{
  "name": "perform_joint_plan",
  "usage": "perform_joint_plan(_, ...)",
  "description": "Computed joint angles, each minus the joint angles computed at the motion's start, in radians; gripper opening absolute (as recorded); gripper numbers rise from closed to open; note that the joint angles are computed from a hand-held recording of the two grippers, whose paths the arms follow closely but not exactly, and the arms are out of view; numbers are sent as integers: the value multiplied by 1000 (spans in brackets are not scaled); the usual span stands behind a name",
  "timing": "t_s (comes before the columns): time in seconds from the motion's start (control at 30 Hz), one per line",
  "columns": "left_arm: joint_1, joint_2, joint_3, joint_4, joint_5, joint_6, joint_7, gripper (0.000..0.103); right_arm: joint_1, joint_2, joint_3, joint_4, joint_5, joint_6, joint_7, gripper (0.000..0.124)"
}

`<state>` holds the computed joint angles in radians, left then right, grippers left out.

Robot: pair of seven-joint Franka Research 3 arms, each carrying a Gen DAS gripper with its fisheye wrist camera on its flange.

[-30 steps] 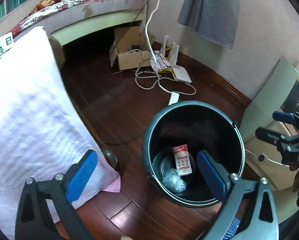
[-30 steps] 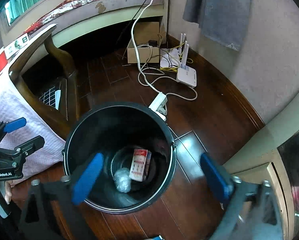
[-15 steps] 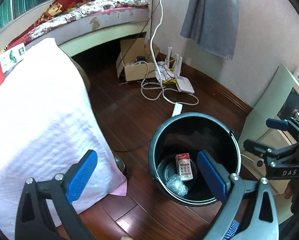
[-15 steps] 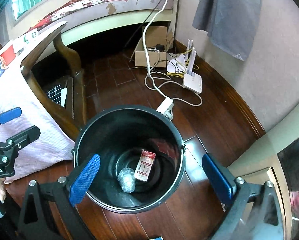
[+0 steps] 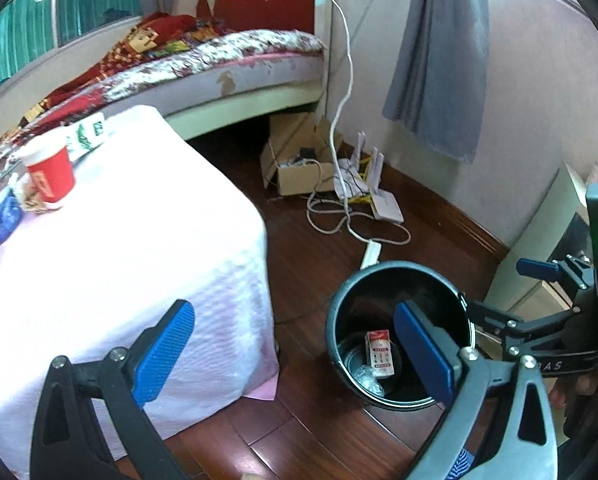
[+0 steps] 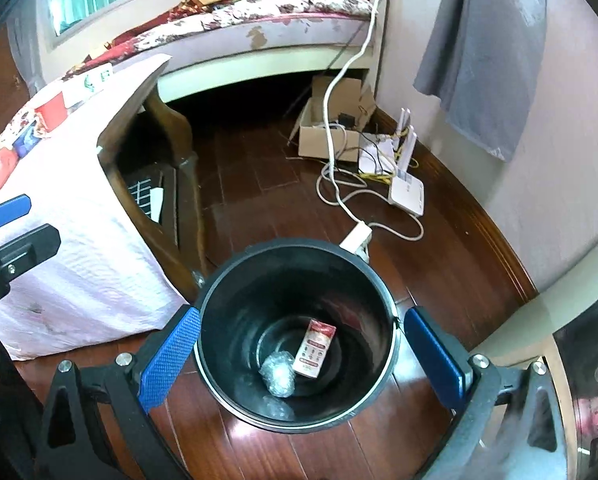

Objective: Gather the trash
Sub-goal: 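Move both open tools back over the table, then grasp the red plastic bag with the left tool while the right tool grasps the red paper cup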

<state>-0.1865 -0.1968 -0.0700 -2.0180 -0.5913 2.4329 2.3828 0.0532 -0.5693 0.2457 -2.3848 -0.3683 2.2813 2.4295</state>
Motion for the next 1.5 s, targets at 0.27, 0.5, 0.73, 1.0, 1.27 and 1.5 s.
perform_joint_plan(0.27,21,-11,26,17,-12,26,-2,101,8,69,24,82,-45,44,4,103)
perform_joint_plan(0.5,45,-11,43,20,-20,68,3,102,28,157,33,168,-101,97,33,103)
perform_joint_plan(0.73,86,5,79,44,-38,72,9,102,76,287,33,290,-206,184,79,103)
perform_joint_plan(1.0,172,60,85,83,28,137,-58,102,207,473,-36,492,-151,181,-25,103)
perform_joint_plan(1.27,278,174,81,194,66,175,-142,101,328,651,-100,703,-226,202,-32,103)
perform_joint_plan(1.5,358,342,28,380,121,172,-237,100,409,857,-174,984,-190,153,-149,103)
